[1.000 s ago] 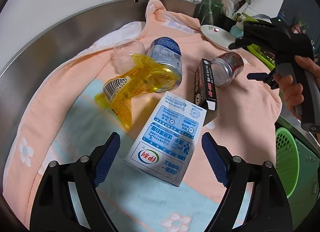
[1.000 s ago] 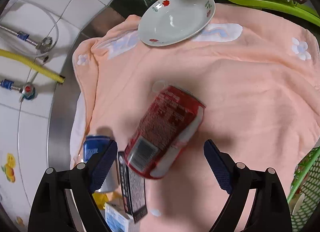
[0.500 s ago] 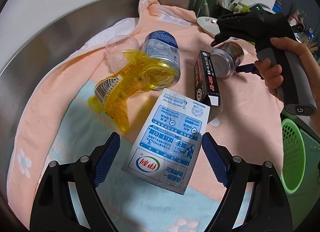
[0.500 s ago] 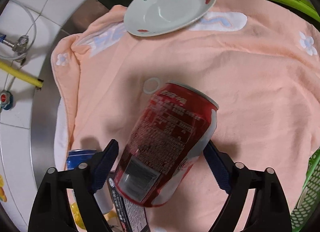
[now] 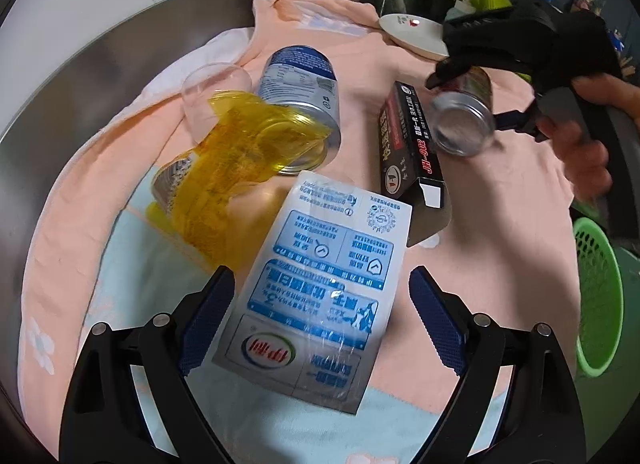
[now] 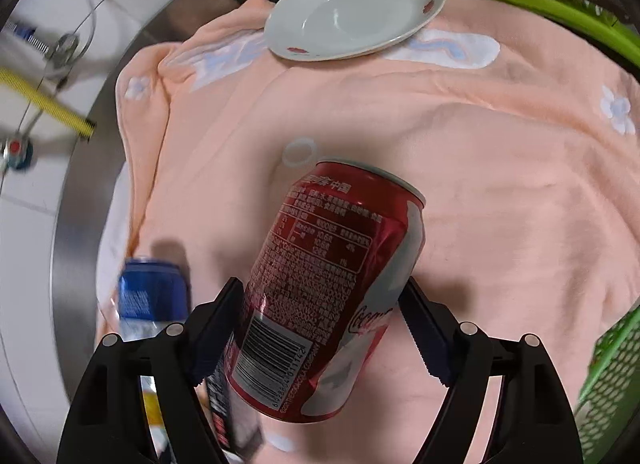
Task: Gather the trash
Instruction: 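Grasp the red Coca-Cola can with the right gripper while the left gripper grasps the white milk carton, then carry the can and carton over the green basket and release both grippers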
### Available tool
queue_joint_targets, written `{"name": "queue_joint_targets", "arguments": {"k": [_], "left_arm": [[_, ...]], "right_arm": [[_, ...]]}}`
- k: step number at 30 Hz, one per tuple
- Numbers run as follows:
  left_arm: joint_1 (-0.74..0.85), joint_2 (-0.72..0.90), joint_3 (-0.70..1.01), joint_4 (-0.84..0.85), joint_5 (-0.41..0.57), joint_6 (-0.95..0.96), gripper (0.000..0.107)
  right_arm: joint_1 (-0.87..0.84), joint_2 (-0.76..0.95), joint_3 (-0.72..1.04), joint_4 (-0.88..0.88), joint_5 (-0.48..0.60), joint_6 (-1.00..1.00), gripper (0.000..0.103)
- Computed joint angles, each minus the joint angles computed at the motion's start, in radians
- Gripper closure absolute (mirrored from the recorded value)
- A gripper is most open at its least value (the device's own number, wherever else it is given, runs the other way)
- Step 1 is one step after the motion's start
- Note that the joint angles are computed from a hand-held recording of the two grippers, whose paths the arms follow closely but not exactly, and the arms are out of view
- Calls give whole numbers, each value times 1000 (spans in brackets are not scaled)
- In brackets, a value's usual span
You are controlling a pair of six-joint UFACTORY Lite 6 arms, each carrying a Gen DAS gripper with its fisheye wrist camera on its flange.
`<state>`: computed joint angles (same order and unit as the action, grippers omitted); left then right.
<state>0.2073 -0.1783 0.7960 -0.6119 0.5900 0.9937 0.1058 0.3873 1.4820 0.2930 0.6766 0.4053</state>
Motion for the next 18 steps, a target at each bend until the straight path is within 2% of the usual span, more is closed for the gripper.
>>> {"name": "queue_joint_targets", "arguments": {"k": [2, 4, 10, 16, 18], "left_arm": [[-16, 17, 9, 12, -18, -20, 20], [-20, 19, 11, 13, -22, -23, 30], [-21, -29, -13, 24, -3, -44, 39], [-15, -145, -69, -7, 54, -48, 41], [-8, -184, -91, -16, 75, -47, 41]], "right_arm": [[-8, -30, -39, 19, 3, -52, 27], [-21, -64, -85, 54, -4, -107, 27], [-53, -198, -235, 91, 0, -247, 27], [-115, -367, -417, 200, 11, -443, 27], [-127, -440, -479, 185, 11, -474, 28]]}}
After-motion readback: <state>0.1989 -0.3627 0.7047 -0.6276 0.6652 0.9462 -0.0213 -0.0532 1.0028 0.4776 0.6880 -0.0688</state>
